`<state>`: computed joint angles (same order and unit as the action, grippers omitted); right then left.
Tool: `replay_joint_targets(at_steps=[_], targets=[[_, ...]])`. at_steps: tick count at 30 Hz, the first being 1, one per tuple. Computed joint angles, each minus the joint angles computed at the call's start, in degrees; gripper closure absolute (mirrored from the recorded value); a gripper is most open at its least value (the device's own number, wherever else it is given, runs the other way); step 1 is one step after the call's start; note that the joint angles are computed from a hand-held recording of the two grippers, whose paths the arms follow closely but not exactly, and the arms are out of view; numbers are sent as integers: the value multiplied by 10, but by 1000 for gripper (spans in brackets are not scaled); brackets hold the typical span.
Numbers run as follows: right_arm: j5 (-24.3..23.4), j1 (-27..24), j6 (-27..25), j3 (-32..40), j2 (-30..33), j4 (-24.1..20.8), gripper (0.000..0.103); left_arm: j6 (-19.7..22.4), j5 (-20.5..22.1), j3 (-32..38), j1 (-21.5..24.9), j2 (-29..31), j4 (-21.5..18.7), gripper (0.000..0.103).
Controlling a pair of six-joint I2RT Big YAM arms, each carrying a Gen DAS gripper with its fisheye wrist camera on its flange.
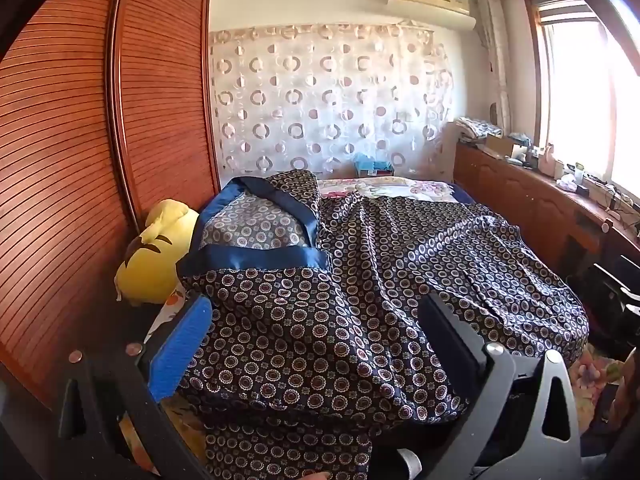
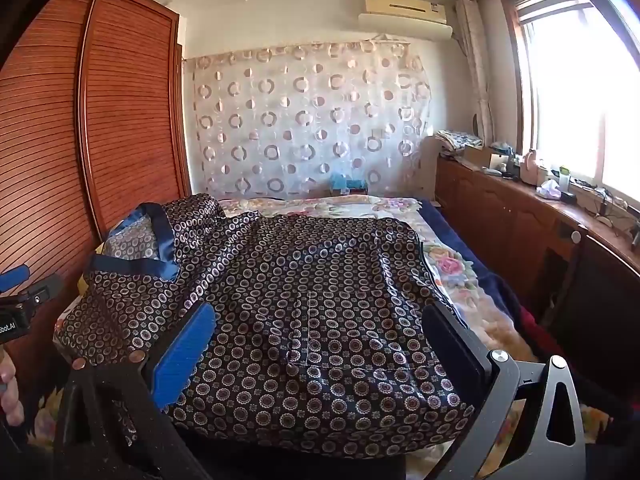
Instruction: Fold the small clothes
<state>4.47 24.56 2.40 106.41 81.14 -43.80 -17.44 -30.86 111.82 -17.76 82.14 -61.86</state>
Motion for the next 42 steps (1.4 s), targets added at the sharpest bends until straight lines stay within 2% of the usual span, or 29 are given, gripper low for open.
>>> replay_joint_targets(at_steps=[42], targets=[[1, 0, 2, -4, 0, 11, 0, 0, -1, -11, 3, -3, 9, 0]])
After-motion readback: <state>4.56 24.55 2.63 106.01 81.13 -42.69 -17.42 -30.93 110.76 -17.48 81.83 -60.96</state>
